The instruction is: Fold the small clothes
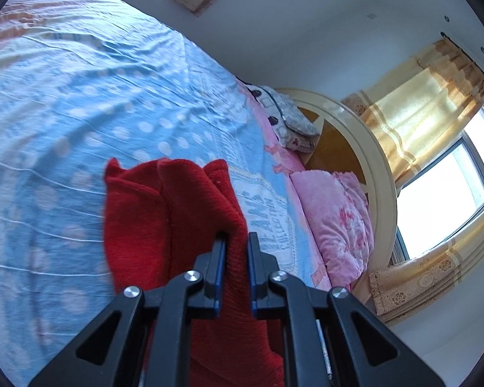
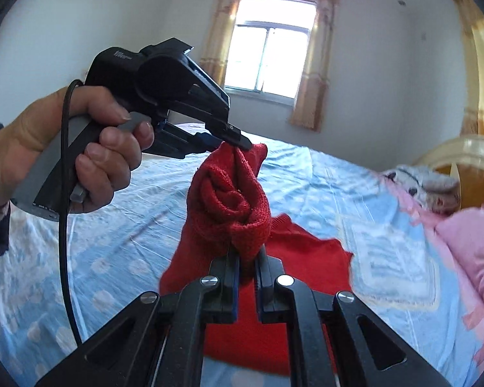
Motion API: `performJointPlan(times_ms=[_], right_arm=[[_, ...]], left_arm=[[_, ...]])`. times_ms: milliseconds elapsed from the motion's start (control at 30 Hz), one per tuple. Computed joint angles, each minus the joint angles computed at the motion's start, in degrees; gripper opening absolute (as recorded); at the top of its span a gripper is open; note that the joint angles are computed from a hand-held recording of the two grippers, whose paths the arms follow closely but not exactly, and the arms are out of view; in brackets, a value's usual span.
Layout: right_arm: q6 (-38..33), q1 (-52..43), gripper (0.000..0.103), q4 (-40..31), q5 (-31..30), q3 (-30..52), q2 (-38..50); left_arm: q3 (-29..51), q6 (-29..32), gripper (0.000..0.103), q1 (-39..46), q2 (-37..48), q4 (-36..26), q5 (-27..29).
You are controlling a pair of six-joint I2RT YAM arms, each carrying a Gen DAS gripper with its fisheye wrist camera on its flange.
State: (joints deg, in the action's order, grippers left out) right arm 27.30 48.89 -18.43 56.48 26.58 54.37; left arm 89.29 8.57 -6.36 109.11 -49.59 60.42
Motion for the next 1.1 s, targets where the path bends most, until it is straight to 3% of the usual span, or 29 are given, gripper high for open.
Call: performJointPlan(times_ms=[200, 300, 533, 700, 800, 867, 967, 1033, 1067, 1100], right_arm=[[-0.94, -9.26, 0.006, -3.95, -9.32, -5.11, -13.86], [-0.39, -15.65, 0.006, -6.56, -16.86, -7.22, -20.64], [-1.31, -40.47, 0.006, -10.79, -45.95, -12.86, -32.87], [-2.34, -51.40, 0.006, -13.01, -57.03, -15.78, -37.58], [-5.27, -63.68, 0.006, -13.29, -69.76, -16.95, -37.90], [-6.70, -68.18, 0.006, -13.13, -74.13, -17.40, -37.34], [-9.66, -74.01, 0.006, -12.83, -80.05, -17.86, -36.13], [-10.47, -74.04, 0.007, -13.34, -79.78, -17.77, -36.58], [-10.84, -74.21, 0.007, -13.69, -79.83, -17.77, -37.14], [-11.20, -74.66, 0.008, -14.64, -79.82, -17.80, -38.52]], left_arm=[[-2.23, -6.26, 0.012, -6.63, -0.87, 6.56, -3.52], [-3.34, -8.12, 0.012, -10.15, -0.67, 9.24, -6.01], [-7.45, -9.89, 0.009, -18.54, -0.43, 14.87, -13.55], [-10.42, -9.42, 0.008, -22.84, -1.79, 18.85, -17.99], [-12.70, -8.33, 0.010, -24.95, -3.69, 21.15, -21.70], [-14.19, -7.05, 0.010, -25.55, -5.42, 21.93, -22.56], [-18.74, -4.62, 0.026, -24.64, -11.14, 23.76, -24.18], [-24.24, -2.70, 0.052, -21.90, -16.52, 26.88, -23.58], [-26.60, -2.33, 0.069, -21.02, -18.57, 28.57, -23.91], [-30.76, -0.90, 0.079, -18.86, -22.01, 31.15, -24.05]])
